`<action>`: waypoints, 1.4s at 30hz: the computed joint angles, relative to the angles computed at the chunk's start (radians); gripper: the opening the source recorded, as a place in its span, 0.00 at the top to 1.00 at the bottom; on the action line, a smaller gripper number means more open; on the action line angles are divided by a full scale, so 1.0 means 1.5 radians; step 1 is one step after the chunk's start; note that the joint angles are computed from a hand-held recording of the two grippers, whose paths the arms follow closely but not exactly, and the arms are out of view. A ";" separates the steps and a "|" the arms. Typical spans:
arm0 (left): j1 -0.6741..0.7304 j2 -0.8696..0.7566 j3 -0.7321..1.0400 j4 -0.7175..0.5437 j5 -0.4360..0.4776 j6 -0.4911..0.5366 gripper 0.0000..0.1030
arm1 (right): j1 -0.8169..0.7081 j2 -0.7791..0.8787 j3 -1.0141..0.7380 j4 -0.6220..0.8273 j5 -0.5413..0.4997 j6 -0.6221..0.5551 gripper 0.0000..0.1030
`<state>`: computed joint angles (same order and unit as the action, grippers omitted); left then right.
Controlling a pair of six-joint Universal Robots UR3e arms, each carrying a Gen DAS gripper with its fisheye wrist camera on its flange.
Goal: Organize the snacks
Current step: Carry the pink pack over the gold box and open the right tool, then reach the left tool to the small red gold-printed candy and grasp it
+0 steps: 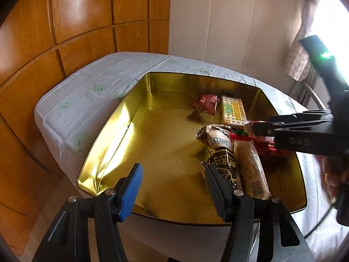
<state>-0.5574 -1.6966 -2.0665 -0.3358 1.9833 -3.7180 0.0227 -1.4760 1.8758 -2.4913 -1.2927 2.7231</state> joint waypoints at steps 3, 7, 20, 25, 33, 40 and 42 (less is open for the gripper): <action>-0.008 -0.001 0.006 -0.003 0.007 -0.001 0.41 | -0.045 -0.076 0.062 0.000 0.036 -0.025 0.60; -0.023 -0.005 0.018 -0.008 0.015 0.001 0.40 | -0.123 -0.185 0.131 0.033 0.073 -0.072 0.60; -0.096 -0.039 0.106 -0.050 0.044 0.018 0.37 | -0.533 -0.445 0.246 0.255 0.154 -0.326 0.60; -0.116 -0.062 0.144 -0.070 0.047 0.027 0.37 | -0.661 -0.482 0.253 0.324 0.179 -0.411 0.60; -0.151 -0.093 0.194 -0.094 0.066 0.043 0.37 | -0.791 -0.423 0.248 0.275 0.184 -0.459 0.60; -0.177 -0.128 0.254 -0.124 0.080 0.060 0.37 | -0.839 -0.232 0.201 0.136 0.130 -0.322 0.60; -0.183 -0.141 0.274 -0.135 0.083 0.064 0.37 | -0.852 -0.208 0.170 0.164 0.140 -0.292 0.60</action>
<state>-0.8325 -1.9083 -1.6555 -0.5376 2.1083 -3.6212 -1.2559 -1.7887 2.1302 -2.2456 -1.0826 2.2844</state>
